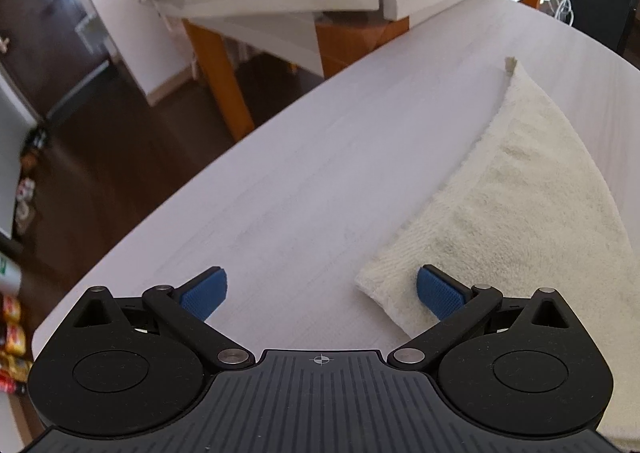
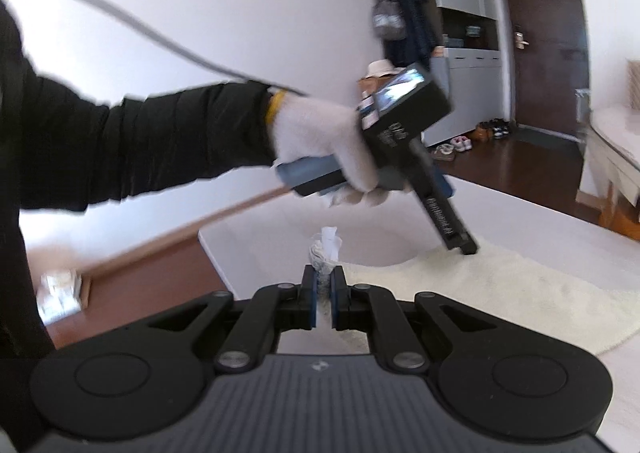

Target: Fold towel

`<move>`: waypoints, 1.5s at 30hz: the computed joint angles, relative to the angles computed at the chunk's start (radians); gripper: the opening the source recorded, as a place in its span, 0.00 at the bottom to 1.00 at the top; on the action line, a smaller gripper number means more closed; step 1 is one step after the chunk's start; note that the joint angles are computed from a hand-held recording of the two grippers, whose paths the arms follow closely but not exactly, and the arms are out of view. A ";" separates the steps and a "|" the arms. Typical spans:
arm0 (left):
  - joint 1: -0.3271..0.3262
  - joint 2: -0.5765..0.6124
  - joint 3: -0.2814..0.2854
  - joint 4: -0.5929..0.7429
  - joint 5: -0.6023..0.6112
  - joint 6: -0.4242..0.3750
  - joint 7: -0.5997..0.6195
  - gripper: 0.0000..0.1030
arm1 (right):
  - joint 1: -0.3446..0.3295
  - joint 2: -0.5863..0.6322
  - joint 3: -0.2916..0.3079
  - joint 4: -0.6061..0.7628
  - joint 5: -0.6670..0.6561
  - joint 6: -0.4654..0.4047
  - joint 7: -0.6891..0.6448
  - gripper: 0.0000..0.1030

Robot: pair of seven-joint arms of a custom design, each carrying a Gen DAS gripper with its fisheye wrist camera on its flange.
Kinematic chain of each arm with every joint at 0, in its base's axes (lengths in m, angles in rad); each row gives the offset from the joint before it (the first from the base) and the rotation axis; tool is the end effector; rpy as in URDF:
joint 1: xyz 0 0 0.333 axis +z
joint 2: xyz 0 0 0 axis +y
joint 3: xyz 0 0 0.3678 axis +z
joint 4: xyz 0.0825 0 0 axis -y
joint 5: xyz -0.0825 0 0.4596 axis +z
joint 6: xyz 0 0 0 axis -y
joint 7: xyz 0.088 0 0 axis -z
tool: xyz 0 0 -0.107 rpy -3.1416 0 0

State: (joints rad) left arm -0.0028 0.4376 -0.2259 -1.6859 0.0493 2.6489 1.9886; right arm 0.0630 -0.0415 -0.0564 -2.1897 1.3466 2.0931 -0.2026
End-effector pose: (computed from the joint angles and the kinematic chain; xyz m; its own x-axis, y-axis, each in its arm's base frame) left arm 0.7783 -0.1573 0.4192 -0.5529 -0.8179 -0.1590 -0.6759 0.5519 -0.4884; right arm 0.5997 0.0513 0.4424 0.8805 -0.4254 -0.2091 -0.3610 -0.3160 -0.8774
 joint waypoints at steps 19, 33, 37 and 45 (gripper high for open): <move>-0.023 -0.004 0.022 0.023 0.046 -0.061 -0.053 1.00 | -0.098 0.185 0.002 0.143 0.172 0.068 0.277 0.07; 0.022 0.020 -0.008 0.059 -0.090 -0.115 -0.067 1.00 | -0.175 0.355 0.065 0.354 0.133 0.138 0.455 0.07; 0.027 0.009 -0.015 0.033 -0.113 -0.049 -0.073 1.00 | -0.180 0.377 0.078 0.379 0.104 0.183 0.517 0.07; 0.110 -0.039 -0.129 -0.054 -0.284 0.102 0.075 1.00 | -0.200 0.421 0.102 0.422 0.060 0.217 0.644 0.07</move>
State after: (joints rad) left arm 0.1069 0.3983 -0.3549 -1.7404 -0.2351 2.7510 2.0640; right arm -0.1374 0.3797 0.0452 -1.7673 1.4066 2.3100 0.4411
